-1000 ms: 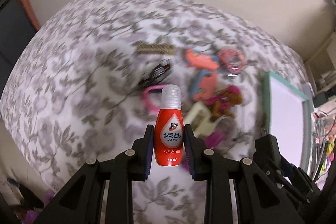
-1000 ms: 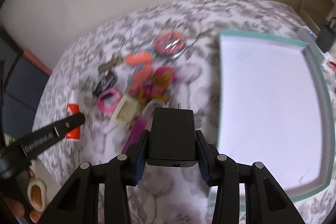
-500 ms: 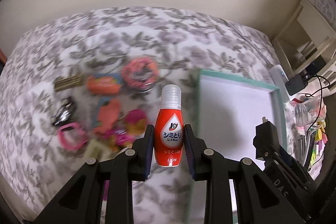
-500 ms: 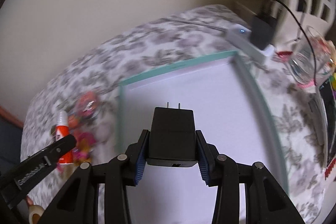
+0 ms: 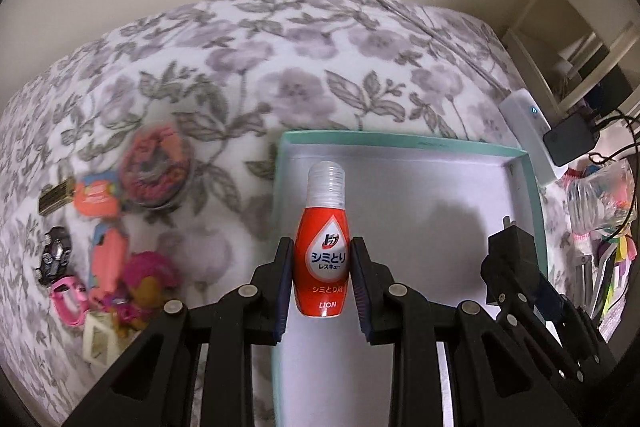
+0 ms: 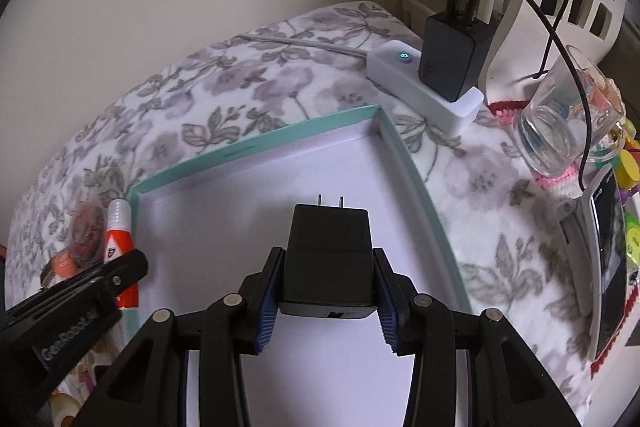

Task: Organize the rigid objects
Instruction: 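Carry both items into the white tray and open both grippers, then move both grippers back over the remaining items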

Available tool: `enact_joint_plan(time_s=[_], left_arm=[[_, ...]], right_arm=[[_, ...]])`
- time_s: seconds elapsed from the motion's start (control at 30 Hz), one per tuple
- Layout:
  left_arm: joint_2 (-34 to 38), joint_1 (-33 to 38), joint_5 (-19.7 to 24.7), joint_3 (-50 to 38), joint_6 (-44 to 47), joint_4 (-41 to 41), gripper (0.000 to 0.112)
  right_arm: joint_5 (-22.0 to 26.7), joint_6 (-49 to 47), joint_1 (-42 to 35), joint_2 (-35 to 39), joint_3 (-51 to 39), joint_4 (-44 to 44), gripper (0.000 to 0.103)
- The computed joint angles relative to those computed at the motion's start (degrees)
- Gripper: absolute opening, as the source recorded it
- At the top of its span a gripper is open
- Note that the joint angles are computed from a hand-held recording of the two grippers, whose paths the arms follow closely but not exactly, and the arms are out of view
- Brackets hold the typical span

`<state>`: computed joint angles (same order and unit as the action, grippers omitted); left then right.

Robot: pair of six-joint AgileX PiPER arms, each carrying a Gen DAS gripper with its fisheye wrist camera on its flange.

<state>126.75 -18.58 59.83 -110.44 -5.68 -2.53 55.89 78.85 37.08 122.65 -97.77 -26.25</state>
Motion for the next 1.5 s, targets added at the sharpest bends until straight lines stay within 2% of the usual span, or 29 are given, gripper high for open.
enact_joint_plan(time_s=[0.3,0.53,0.7,0.9,0.93,1.0,1.07,1.13,1.27,1.43,1.5], left_arm=[[3.7,-0.7,2.6,-3.0,-0.1,-1.8,0.029],[3.1,-0.3,2.4,-2.2,-0.2,-2.2,0.029],[2.0,0.2,1.5,-1.3,0.4,-3.3,0.032],[-0.4,1.3,-0.6,1.4,1.0,-4.3,0.053],[-1.3,1.9,-1.4,2.6,1.4,-5.2,0.059],[-2.4,2.3,-2.5,4.1,1.3,-5.3,0.061],[-3.8,2.9,-3.8,5.9,1.0,-4.8,0.073],[-5.5,3.9,-5.5,8.3,1.4,-5.5,0.080],[-8.7,6.6,-8.4,12.4,3.2,-8.6,0.087],[-13.5,9.7,-13.3,18.4,3.5,-8.3,0.087],[-15.7,11.7,-15.6,21.3,4.5,-9.3,0.087]], right_arm=[[0.4,-2.0,-1.2,0.3,0.2,3.3,0.045],[0.9,-4.0,-1.4,1.0,-0.7,4.8,0.045],[3.0,-5.2,-0.9,1.5,-3.0,3.7,0.046],[5.0,-5.8,-0.1,1.5,-4.6,2.6,0.047],[5.5,-5.7,0.2,1.4,-4.8,2.1,0.050],[6.6,-5.1,0.8,1.2,-5.4,0.7,0.057],[6.3,-4.7,1.2,0.8,-5.1,0.2,0.059],[5.9,-4.8,1.4,0.7,-4.8,0.2,0.067],[6.7,-5.3,2.2,1.7,-5.9,0.3,0.069],[5.7,-4.2,3.4,1.4,-6.1,-0.4,0.081],[5.3,-4.0,4.1,1.5,-6.6,-0.8,0.083]])
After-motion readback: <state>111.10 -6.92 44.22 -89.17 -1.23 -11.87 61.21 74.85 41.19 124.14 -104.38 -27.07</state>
